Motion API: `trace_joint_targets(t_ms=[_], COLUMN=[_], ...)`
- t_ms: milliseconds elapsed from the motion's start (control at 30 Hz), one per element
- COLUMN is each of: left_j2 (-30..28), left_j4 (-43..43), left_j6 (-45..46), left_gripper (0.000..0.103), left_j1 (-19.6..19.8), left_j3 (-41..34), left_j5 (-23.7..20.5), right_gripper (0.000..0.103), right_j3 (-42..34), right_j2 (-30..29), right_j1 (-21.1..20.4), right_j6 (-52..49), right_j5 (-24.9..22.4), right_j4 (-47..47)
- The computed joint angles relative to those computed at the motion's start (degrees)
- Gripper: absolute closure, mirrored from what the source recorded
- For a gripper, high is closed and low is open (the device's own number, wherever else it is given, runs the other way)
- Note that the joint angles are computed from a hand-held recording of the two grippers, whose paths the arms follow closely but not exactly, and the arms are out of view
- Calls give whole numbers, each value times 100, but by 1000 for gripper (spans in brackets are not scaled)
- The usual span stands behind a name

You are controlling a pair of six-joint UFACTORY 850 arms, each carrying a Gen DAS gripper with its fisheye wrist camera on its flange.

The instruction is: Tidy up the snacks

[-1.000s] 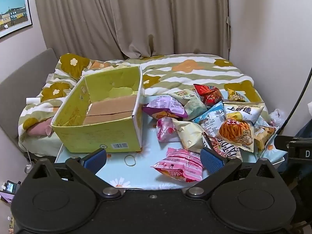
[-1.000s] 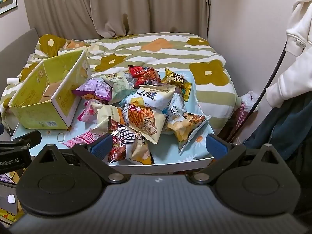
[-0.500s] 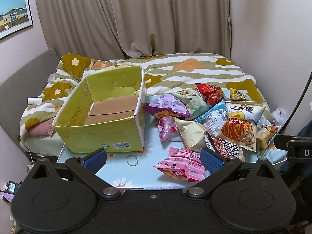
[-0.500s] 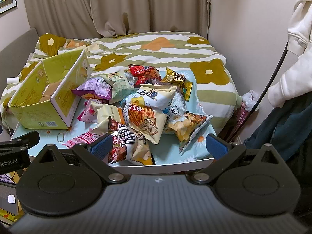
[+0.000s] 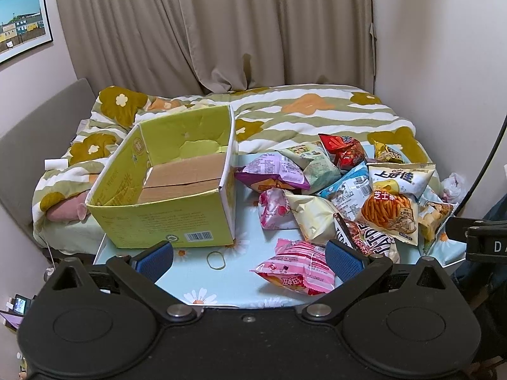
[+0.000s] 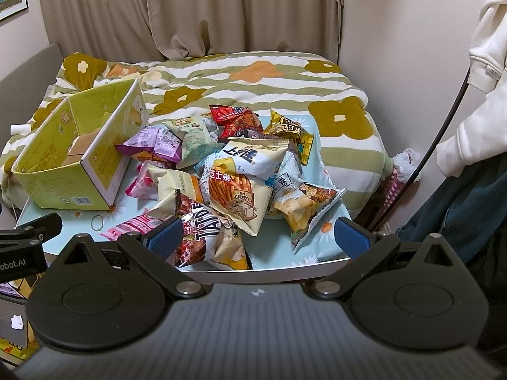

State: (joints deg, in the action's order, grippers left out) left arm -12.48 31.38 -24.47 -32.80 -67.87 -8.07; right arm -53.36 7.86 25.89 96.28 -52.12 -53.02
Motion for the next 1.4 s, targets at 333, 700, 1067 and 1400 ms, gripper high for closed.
trace_joint_targets(t_ms=[333,700,1067,1400], left_j2=[-30,-42,-66,-90], left_j4=[-605,-790,-894,-1070], left_j6=[570,746,879,1080], left_gripper=[0,0,0,0], left_j1=[47,56,66,59], left_j3=[-68,-85,-115,-155], left_j5=[-25,-31,-48,-90], right_gripper=[0,0,0,0], right_j3=[-30,-87,-97,-107], right_j2=[-28,-70,-89,-100], right_j1=[-7,-40,-54,-71], right_j6=[-1,-57,-55,-60], right_j5=[5,66,87,106], right_j4=[-1,27,14,9])
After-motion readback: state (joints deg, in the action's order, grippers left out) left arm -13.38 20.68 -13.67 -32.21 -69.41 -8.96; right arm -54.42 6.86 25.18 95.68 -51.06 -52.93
